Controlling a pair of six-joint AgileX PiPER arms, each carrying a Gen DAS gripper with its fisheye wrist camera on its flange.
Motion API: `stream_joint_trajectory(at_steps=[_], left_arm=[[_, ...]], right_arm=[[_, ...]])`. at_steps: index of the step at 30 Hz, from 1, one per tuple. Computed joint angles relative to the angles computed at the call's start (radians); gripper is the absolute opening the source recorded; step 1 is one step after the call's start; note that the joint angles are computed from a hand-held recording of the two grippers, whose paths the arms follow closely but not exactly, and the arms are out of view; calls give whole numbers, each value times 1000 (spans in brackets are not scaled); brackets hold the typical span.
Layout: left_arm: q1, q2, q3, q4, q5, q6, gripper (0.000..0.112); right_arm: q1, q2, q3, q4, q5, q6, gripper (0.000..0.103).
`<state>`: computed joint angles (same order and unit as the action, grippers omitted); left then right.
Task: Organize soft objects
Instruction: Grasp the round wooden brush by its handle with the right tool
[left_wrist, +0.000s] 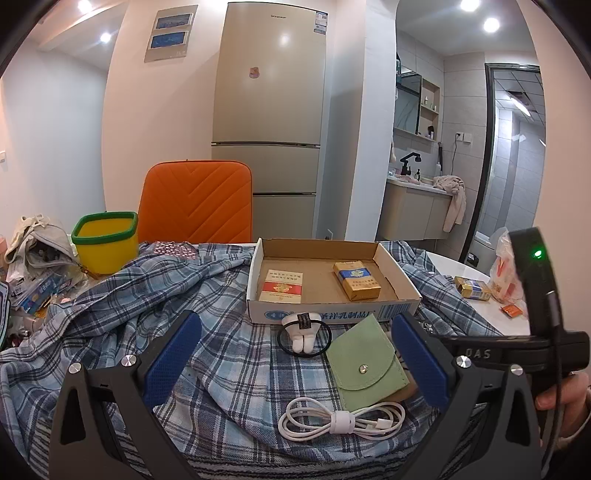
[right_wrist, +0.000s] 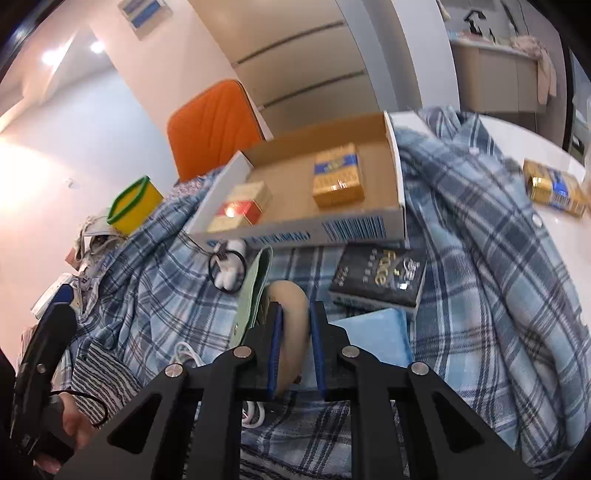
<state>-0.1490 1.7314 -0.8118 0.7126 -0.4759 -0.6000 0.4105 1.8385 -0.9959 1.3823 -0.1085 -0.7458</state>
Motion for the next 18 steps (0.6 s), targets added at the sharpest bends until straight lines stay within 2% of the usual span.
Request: stream_joint_trajectory(at_steps=[3, 5, 7, 12, 16, 18], left_arm=[[2, -2, 2, -5, -4, 8, 103], [0, -6, 7, -18, -5, 21, 103], [-4, -10, 11, -31, -6, 34, 103], [-10, -14, 18, -51, -5, 53, 103], [-9, -14, 17, -48, -6, 52, 103], [-8, -14, 18, -49, -6, 52, 103]], right_arm=[[24, -31, 19, -119, -46, 101, 16], [66, -53, 36, -85, -143, 56, 16], [147, -76, 48, -4, -325, -51, 16], [286, -71, 39, 105, -688, -188, 16], [298, -31, -29, 221, -785, -342, 16], [290, -16, -55, 275, -790, -408, 16]])
